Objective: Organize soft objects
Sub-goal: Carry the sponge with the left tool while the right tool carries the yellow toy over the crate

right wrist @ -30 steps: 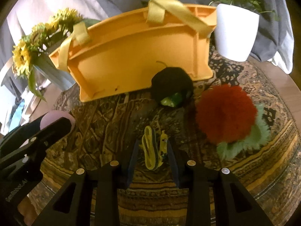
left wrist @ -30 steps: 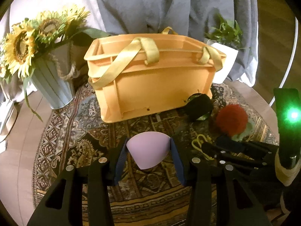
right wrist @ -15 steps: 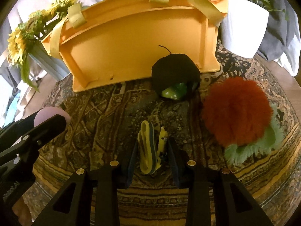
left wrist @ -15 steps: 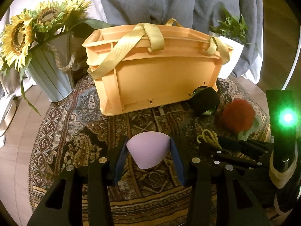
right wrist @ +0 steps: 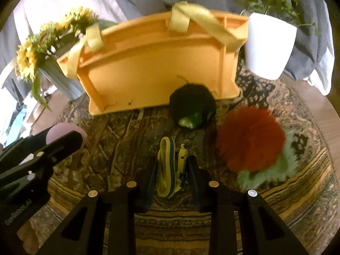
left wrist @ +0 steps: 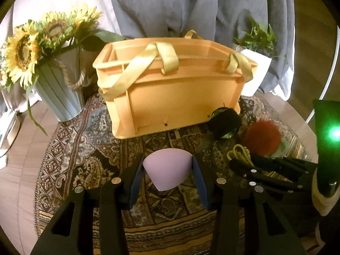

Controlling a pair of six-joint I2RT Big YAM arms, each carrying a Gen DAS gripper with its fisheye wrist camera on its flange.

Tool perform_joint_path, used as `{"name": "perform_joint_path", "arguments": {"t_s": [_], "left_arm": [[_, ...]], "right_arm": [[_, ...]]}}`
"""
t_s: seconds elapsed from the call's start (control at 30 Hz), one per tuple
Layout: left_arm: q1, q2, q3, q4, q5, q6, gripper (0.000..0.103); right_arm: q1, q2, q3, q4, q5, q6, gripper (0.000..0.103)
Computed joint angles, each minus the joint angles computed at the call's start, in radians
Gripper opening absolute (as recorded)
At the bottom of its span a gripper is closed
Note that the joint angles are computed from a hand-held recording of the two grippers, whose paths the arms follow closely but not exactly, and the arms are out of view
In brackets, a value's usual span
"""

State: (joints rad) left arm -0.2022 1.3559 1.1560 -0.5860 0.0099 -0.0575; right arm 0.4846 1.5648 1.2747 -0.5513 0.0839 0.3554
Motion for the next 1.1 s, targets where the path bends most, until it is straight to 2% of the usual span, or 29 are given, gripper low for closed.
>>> {"name": "perform_joint_path", "arguments": {"t_s": [0.6,1.1], "left_arm": [[-0.021,-0.086,0.047,0.047,-0.016,-0.015,0.044],[-0.02,-0.094,0.125,0.106,-0.05,0.009,0.044]], "right_arm": [[0.0,-0.143,0.025,0.031,0.079,-0.039,0.03],[-0.017,-0.165,0.096,0.104,0.104,-0.093,0.03]]}}
